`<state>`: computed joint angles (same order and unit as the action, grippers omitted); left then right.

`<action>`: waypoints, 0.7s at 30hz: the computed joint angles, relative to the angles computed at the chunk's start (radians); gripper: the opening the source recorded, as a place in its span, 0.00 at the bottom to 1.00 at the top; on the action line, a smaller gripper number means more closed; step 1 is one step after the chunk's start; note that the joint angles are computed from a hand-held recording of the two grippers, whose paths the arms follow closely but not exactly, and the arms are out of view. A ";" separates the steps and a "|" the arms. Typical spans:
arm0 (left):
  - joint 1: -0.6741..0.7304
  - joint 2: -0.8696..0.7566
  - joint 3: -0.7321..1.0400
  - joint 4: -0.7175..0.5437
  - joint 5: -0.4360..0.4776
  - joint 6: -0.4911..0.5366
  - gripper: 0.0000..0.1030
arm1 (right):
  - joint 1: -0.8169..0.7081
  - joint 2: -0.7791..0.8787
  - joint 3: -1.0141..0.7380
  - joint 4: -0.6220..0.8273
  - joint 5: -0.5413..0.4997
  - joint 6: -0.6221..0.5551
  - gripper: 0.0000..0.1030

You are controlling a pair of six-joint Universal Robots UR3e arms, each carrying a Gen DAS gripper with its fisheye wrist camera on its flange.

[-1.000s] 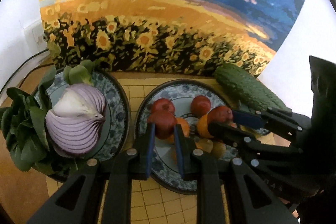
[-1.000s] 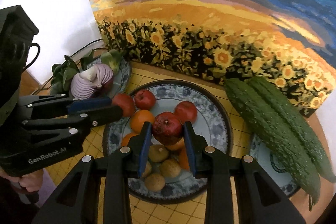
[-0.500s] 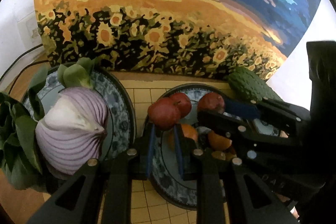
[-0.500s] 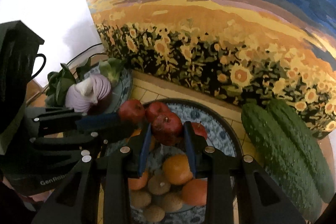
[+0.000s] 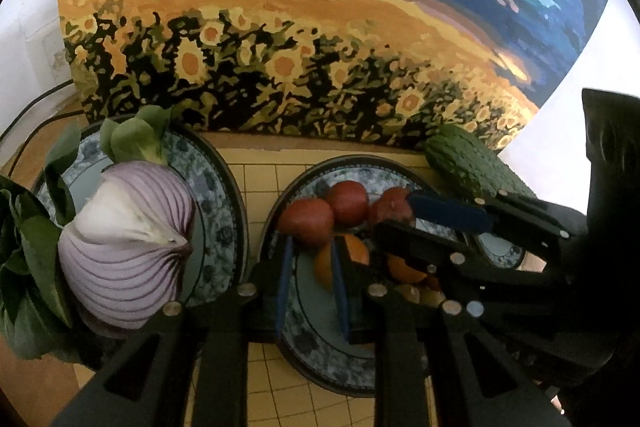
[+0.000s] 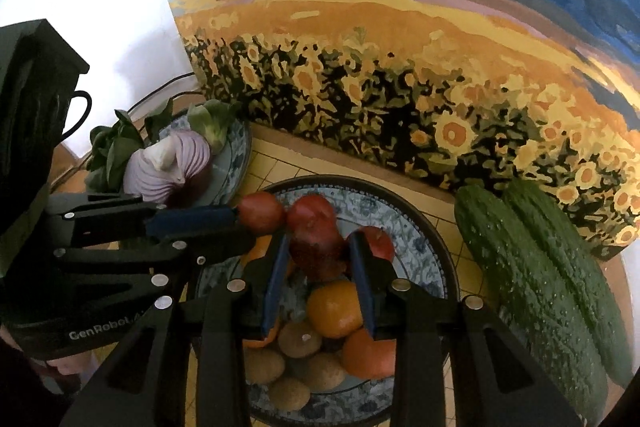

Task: Organize fruits
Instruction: 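Lower both pomegranates onto the plate beside the oranges and open both tools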

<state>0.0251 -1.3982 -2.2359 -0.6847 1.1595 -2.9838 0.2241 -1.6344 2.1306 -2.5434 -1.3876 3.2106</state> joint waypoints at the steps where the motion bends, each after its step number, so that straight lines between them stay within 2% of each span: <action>1: 0.000 0.002 0.000 -0.004 0.000 -0.003 0.19 | 0.002 -0.003 0.001 0.001 -0.002 0.000 0.33; 7: 0.017 0.043 -0.033 -0.025 -0.020 0.007 0.21 | 0.016 -0.014 -0.001 0.016 -0.032 0.019 0.37; 11: 0.023 0.058 -0.040 -0.044 -0.023 0.008 0.28 | 0.009 -0.041 0.019 0.015 -0.024 0.035 0.37; 21: 0.023 0.065 -0.045 -0.047 -0.027 0.028 0.29 | 0.040 -0.077 0.035 -0.017 -0.023 0.022 0.15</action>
<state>0.0477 -1.3337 -2.2808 -0.7313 1.1324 -2.9557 0.2640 -1.7110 2.1657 -2.5609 -1.4106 3.2328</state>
